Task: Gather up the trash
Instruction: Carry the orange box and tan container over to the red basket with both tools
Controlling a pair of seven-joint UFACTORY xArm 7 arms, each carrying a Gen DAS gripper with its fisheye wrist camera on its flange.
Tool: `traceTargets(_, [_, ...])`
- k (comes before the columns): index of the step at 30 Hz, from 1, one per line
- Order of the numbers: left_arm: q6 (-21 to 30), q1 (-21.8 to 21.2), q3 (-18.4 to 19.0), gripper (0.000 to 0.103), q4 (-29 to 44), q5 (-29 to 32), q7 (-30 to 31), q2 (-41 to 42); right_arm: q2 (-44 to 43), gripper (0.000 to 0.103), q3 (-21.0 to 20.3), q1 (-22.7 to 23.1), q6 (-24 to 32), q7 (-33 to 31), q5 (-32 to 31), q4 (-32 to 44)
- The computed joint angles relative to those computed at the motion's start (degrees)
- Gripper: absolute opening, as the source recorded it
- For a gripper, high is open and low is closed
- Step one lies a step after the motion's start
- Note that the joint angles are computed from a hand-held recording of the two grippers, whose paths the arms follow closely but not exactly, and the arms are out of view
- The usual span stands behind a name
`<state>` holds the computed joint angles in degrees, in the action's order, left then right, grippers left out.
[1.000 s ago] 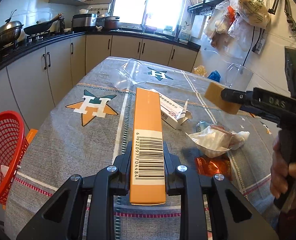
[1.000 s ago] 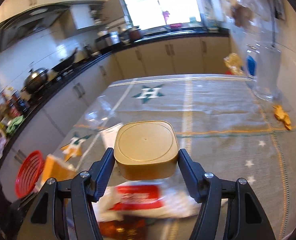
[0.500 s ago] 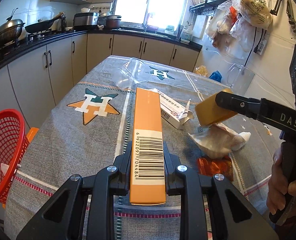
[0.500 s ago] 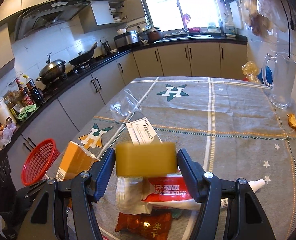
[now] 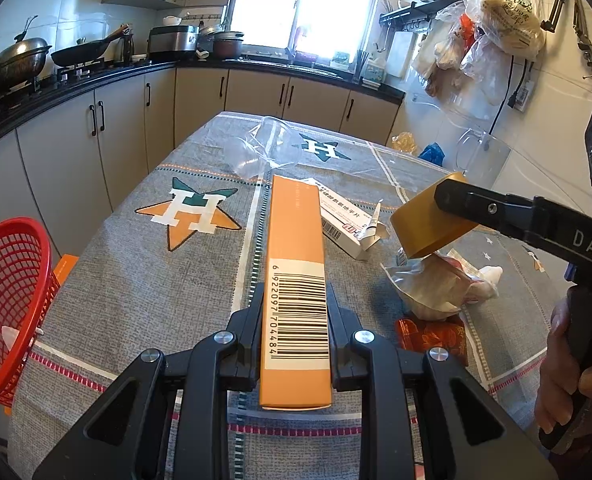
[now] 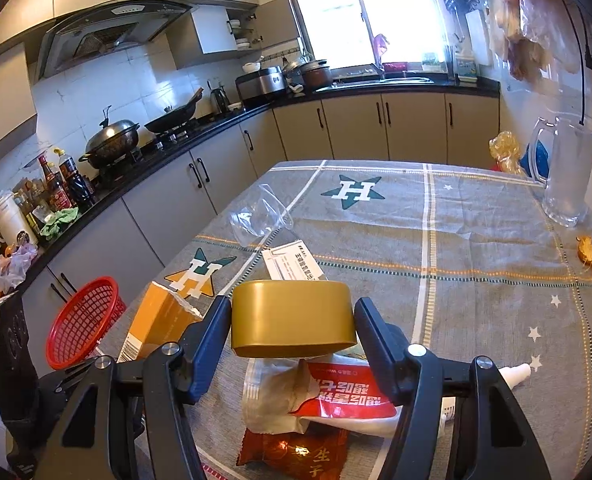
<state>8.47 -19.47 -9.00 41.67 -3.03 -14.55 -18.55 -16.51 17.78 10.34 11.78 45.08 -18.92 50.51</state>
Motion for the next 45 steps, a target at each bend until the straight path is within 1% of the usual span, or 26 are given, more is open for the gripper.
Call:
traceTargets(8, [0.32,-0.02,0.13,0.023,-0.05,-0.18,-0.05,-0.19,-0.80,0.068,0.18,-0.39,-1.48,-0.13,0.03,-0.73])
traceTargets(14, [0.43,1.45,-0.83,0.023,-0.28,1.00,-1.79,-0.79,-1.25,0.068,1.33,-1.92,-2.57,0.77,-0.46,-0.76])
traceTargets(17, [1.42,2.28,-1.32,0.023,-0.75,1.81,-3.02,-1.75,-1.42,0.068,0.03,-0.33,-2.05,-0.18,1.65,-0.70])
traceTargets(19, [2.10,2.57,-1.47,0.023,-1.18,2.32,-3.51,-2.64,-2.27,0.068,0.24,-0.29,-1.80,0.06,2.15,-1.08])
traceTargets(23, [3.11,6.21,-4.70,0.023,-2.20,6.69,-6.70,-5.27,-5.34,0.068,1.28,-0.35,-1.86,1.47,3.03,-3.20])
traceTargets(24, [3.29,6.46,-4.92,0.023,-2.51,7.35,-7.11,-5.86,-5.78,0.068,1.66,-0.43,-1.82,1.78,3.28,-3.49])
traceTargets(27, [3.86,5.24,-3.82,0.023,-3.64,7.37,-6.80,-7.62,-7.43,0.068,2.51,-0.09,-1.69,2.84,4.40,-5.13])
traceTargets(29, [4.22,5.47,-4.03,0.023,-4.28,7.76,-7.13,-8.90,-8.15,0.068,2.85,0.29,-1.34,3.04,4.96,-5.71])
traceTargets(34, [4.94,4.73,-3.28,0.023,-5.41,7.39,-6.93,-11.19,-9.80,0.068,2.56,1.73,-0.15,2.78,6.65,-6.34])
traceTargets(45, [5.68,3.80,-2.00,0.023,-8.62,5.74,-5.29,-16.78,-12.37,0.068,5.72,1.51,2.81,4.36,5.77,-5.10])
